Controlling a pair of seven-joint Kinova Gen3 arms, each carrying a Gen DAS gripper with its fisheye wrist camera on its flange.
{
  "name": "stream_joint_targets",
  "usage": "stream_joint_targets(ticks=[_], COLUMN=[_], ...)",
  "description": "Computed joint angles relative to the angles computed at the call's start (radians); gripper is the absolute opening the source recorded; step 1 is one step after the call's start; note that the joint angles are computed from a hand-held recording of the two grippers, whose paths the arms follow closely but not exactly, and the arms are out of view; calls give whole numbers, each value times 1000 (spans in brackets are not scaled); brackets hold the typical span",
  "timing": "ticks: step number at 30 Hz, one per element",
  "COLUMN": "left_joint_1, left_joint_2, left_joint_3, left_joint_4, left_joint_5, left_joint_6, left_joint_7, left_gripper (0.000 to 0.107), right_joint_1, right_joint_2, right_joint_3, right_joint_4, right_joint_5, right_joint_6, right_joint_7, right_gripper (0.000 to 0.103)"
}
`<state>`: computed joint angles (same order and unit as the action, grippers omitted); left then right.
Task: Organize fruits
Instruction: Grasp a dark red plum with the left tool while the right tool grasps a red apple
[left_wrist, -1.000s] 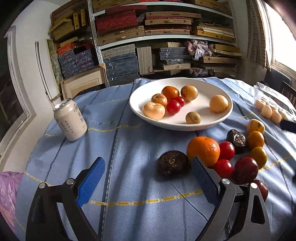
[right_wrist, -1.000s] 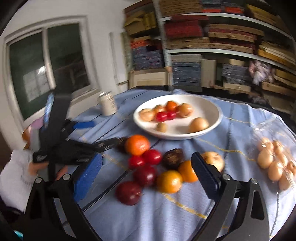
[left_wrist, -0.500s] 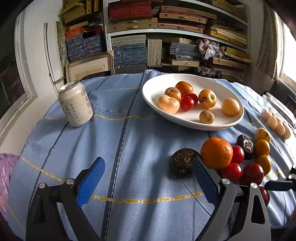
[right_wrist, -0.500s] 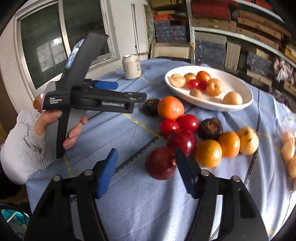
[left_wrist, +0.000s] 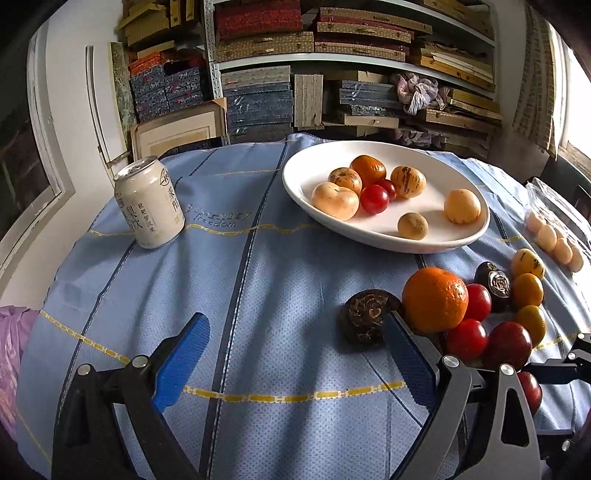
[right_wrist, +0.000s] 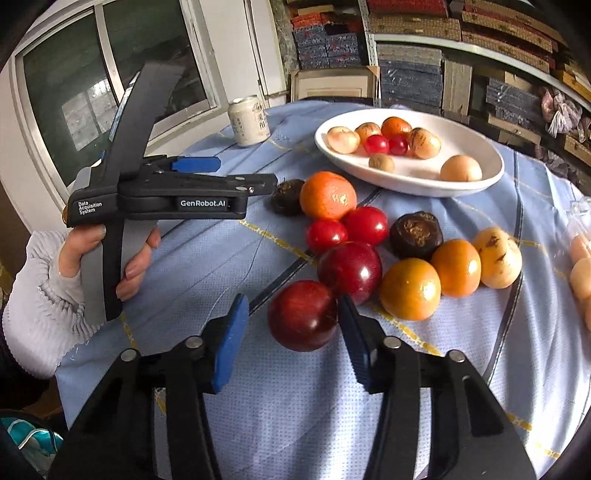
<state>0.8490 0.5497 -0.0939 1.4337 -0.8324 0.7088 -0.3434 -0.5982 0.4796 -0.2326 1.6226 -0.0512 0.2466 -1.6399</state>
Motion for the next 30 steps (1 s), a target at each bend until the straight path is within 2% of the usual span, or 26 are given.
stream_joint_targets(ticks=[3,8,11,14,17,21,23,26,28,30], left_joint_1=[-3,23,39,49,70,80,102,172,152,117], left_joint_2=[0,-6,-10,-31,-56,-58,-34,13,37,41], left_joint_3=[5,-7,-14,-22,-36,-15,0,-29,9,32], left_joint_4=[-1,17,26,63,107,118,91,45,6,-11], left_joint_5=[2,-35,-65,-102,-164,-191,-203,-246,-210,-148], left_joint_6=[-4,-31,-42,-100,-179,-241,-228,-168,-142,-168], left_joint_7=[-11,-1,11,47,89,59,9,-17,-88,-131], left_gripper=[95,95,95,95,95,95,95,95,95,95], right_joint_1=[46,80,101,194,222,246,254,245,247,242], right_joint_2=[24,33,24,-17,-81,-109,-111,-104,-101,-99], right_joint_3=[-37,-69,-101,-196,-172,-154,-161,-160,-167,-165], right_joint_4=[-36,-38,-22,39,119,163,168,155,151,149], right_joint_5=[-34,-71,-84,-127,-160,-163,-138,-95,-69,-53], right_joint_6=[53,48,19,-77,-199,-273,-280,-263,-257,-254], right_joint_7=[12,50,89,150,98,-1,-25,-53,-70,-86], right_gripper=[39,38,38,38,38,38,38,38,38,38])
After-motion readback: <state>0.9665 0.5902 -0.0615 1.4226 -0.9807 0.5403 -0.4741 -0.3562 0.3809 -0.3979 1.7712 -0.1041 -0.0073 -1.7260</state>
